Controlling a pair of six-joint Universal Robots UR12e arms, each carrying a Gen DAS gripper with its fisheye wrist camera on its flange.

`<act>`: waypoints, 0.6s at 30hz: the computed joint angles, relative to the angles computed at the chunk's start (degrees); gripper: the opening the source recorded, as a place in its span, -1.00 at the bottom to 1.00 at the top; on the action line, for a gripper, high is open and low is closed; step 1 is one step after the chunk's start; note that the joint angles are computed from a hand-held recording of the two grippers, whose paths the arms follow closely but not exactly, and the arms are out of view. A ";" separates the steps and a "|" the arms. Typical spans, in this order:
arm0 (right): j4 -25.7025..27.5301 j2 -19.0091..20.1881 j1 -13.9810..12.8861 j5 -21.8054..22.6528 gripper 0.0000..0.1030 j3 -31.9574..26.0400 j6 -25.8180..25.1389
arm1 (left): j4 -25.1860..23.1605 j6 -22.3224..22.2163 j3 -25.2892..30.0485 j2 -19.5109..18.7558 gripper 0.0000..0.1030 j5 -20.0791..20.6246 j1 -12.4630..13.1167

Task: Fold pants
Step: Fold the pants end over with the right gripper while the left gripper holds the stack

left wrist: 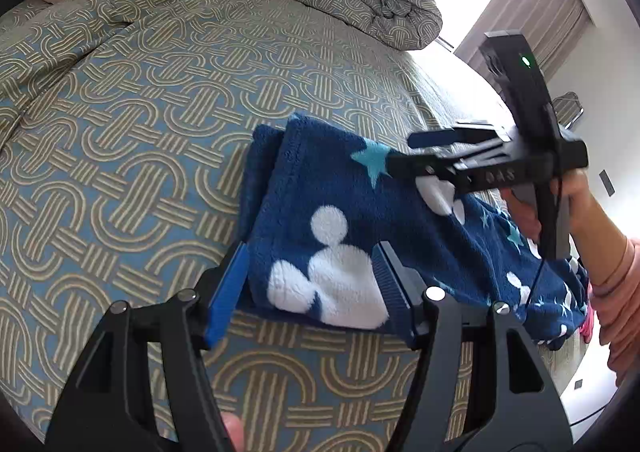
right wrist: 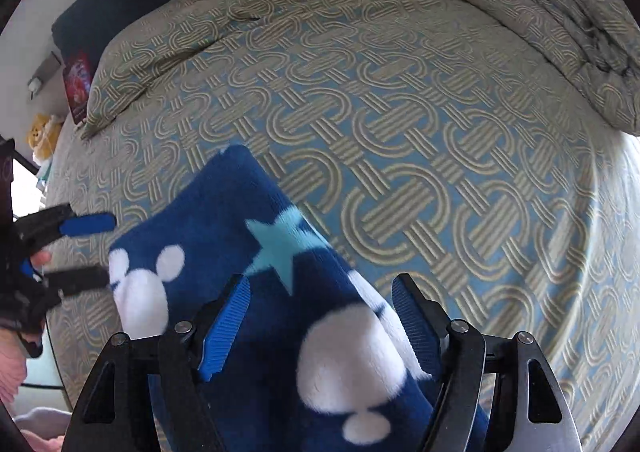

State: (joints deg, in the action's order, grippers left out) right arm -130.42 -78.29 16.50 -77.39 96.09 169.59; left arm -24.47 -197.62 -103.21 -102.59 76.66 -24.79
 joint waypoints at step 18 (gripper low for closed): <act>-1.71 5.15 3.85 3.07 -0.90 -6.38 -6.59 | 7.81 -8.40 -2.82 -0.75 -0.49 -6.38 1.94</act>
